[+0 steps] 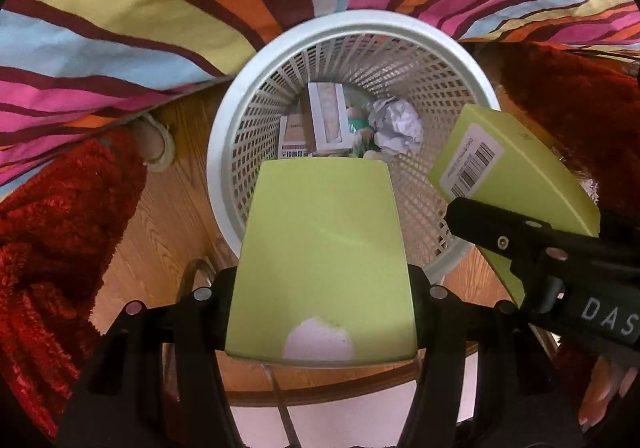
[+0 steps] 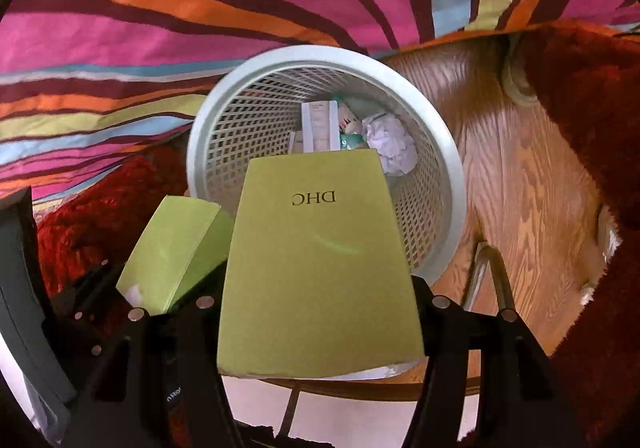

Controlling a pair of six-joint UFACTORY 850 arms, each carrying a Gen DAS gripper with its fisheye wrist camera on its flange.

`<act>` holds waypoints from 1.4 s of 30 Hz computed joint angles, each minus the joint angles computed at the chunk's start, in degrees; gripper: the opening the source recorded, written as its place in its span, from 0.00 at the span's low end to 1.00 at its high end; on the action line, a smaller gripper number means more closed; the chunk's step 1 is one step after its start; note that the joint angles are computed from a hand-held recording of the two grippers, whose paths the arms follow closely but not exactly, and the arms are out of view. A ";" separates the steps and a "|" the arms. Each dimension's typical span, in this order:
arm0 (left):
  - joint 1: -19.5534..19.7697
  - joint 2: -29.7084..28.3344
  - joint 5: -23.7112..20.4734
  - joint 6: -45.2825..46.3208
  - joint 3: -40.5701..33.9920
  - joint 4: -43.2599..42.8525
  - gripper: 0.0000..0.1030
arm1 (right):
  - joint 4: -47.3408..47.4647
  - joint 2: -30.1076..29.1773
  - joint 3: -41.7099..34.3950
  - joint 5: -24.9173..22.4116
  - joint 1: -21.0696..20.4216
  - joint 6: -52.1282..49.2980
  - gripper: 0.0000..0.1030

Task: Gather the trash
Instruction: 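Open both tools to drop the lime-green boxes into the wastebasket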

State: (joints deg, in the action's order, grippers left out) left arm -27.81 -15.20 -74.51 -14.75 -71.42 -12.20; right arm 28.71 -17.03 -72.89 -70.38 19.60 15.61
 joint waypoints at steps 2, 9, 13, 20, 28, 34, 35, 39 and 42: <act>0.27 -0.40 -0.26 0.04 0.09 -0.22 0.56 | 0.34 -0.48 0.19 -0.23 -0.09 0.26 0.54; 0.56 -2.20 -1.31 -0.15 0.07 -1.54 0.56 | 1.37 -2.37 0.45 -1.35 -0.25 0.69 0.55; 0.73 -2.66 -1.79 -0.91 -0.03 -1.70 0.56 | 1.48 -2.71 0.57 -2.01 -0.41 0.83 0.55; 0.90 -3.31 -1.66 -2.17 -0.04 -1.68 0.81 | 0.20 -3.27 0.51 -2.01 0.16 2.88 0.81; 1.23 -2.67 -1.17 -3.86 0.30 -0.64 0.82 | -0.28 -3.10 0.98 -1.58 -0.32 3.64 0.92; 0.99 -0.94 0.75 -4.50 0.22 0.77 0.82 | -1.76 -1.63 0.97 -0.20 0.28 4.63 0.92; 0.97 -0.48 1.14 -4.77 0.15 1.13 0.82 | -2.17 -1.27 0.97 0.21 0.45 4.86 0.92; 0.54 1.85 3.59 -6.65 -0.48 3.67 0.82 | -5.30 1.44 0.66 2.76 1.19 5.78 0.92; 0.02 3.24 5.14 -8.20 -1.17 6.16 0.82 | -7.16 3.09 0.44 4.37 1.63 6.24 0.92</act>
